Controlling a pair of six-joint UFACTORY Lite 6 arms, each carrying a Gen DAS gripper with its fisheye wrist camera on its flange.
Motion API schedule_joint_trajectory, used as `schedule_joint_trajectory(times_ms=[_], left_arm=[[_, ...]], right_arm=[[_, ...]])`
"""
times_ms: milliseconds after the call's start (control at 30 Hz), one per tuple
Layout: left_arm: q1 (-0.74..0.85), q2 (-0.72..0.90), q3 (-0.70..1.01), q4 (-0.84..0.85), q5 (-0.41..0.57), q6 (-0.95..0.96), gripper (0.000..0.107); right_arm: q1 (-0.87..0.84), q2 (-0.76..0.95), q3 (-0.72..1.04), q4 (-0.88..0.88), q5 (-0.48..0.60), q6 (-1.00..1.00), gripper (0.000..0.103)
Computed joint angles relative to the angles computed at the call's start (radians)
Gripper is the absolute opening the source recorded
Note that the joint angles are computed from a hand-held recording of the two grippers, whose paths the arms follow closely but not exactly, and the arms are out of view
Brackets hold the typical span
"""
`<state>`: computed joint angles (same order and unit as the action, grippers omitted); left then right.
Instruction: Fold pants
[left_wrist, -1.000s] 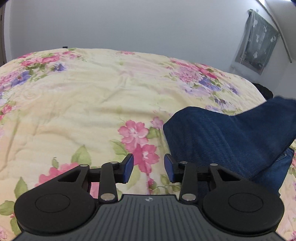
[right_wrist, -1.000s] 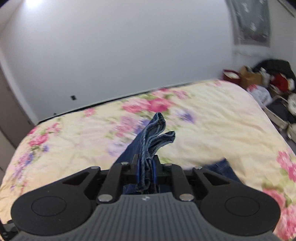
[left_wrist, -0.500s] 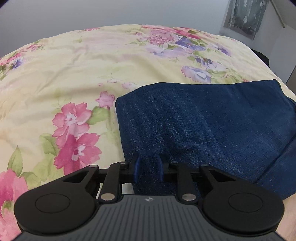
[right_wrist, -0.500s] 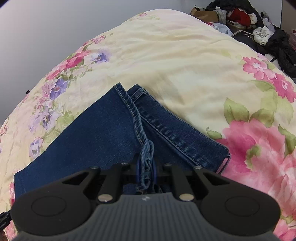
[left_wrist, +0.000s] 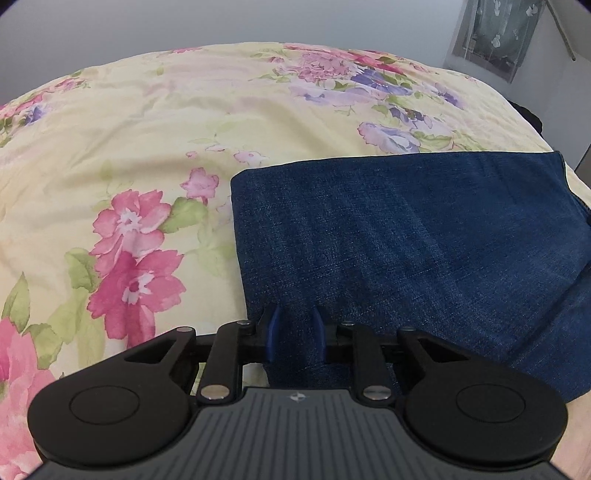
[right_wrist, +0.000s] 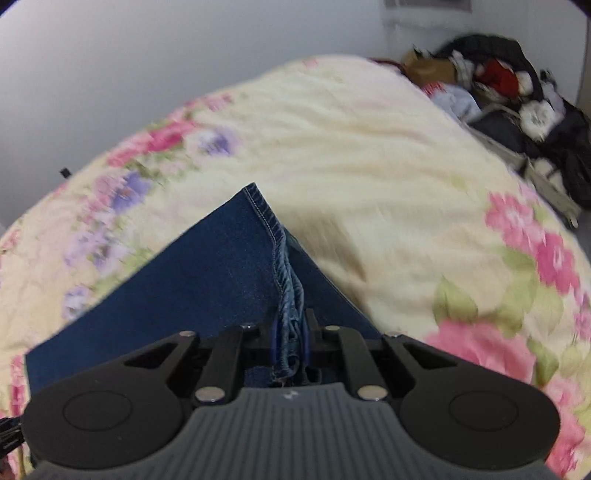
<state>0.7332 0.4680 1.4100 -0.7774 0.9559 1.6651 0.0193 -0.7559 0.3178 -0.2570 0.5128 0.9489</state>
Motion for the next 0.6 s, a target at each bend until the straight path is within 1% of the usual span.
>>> schedule_joint_trajectory(times_ms=[33,67,100,133,233,333,367,400,433,467,500,567,600], left_arm=[[0.002,-0.002,0.004,0.002,0.005,0.005,0.025],[0.006,0.001,0.014,0.006,0.018,0.007,0.025],[0.012,0.007,0.03,0.01,0.036,0.006,0.025],[0.017,0.013,0.046,0.009,0.053,0.005,0.025],[0.019,0.034,0.088,0.007,0.077,-0.017,0.025],[0.011,0.049,0.126,-0.016,0.081,-0.04,0.025],[0.006,0.054,0.144,-0.025,0.081,-0.043,0.025],[0.0,0.063,0.167,-0.034,0.084,-0.046,0.025],[-0.008,0.074,0.192,-0.045,0.083,-0.051,0.025],[-0.016,0.089,0.223,-0.053,0.086,-0.063,0.025],[-0.027,0.114,0.267,-0.055,0.094,-0.088,0.025],[-0.054,0.17,0.356,-0.057,0.107,-0.153,0.025],[-0.066,0.194,0.39,-0.061,0.109,-0.179,0.025]], right_arm=[[0.004,-0.007,-0.057,-0.055,-0.055,0.069,0.006],[0.026,-0.001,-0.085,-0.151,-0.082,0.174,0.005],[0.042,0.01,-0.094,-0.214,-0.092,0.253,0.005],[0.048,0.018,-0.086,-0.237,-0.087,0.291,0.005],[0.1,0.042,-0.039,-0.333,-0.035,0.367,0.005],[0.126,0.135,-0.002,-0.349,-0.017,0.36,0.006],[0.154,0.159,0.011,-0.395,0.015,0.403,0.008],[0.201,0.173,0.024,-0.465,0.083,0.479,0.012],[0.224,0.177,0.033,-0.5,0.126,0.513,0.028],[0.24,0.164,0.038,-0.525,0.167,0.534,0.029],[0.24,0.141,0.041,-0.535,0.185,0.535,0.027],[0.217,0.07,0.038,-0.546,0.157,0.518,0.026],[0.214,0.055,0.043,-0.573,0.131,0.536,0.024]])
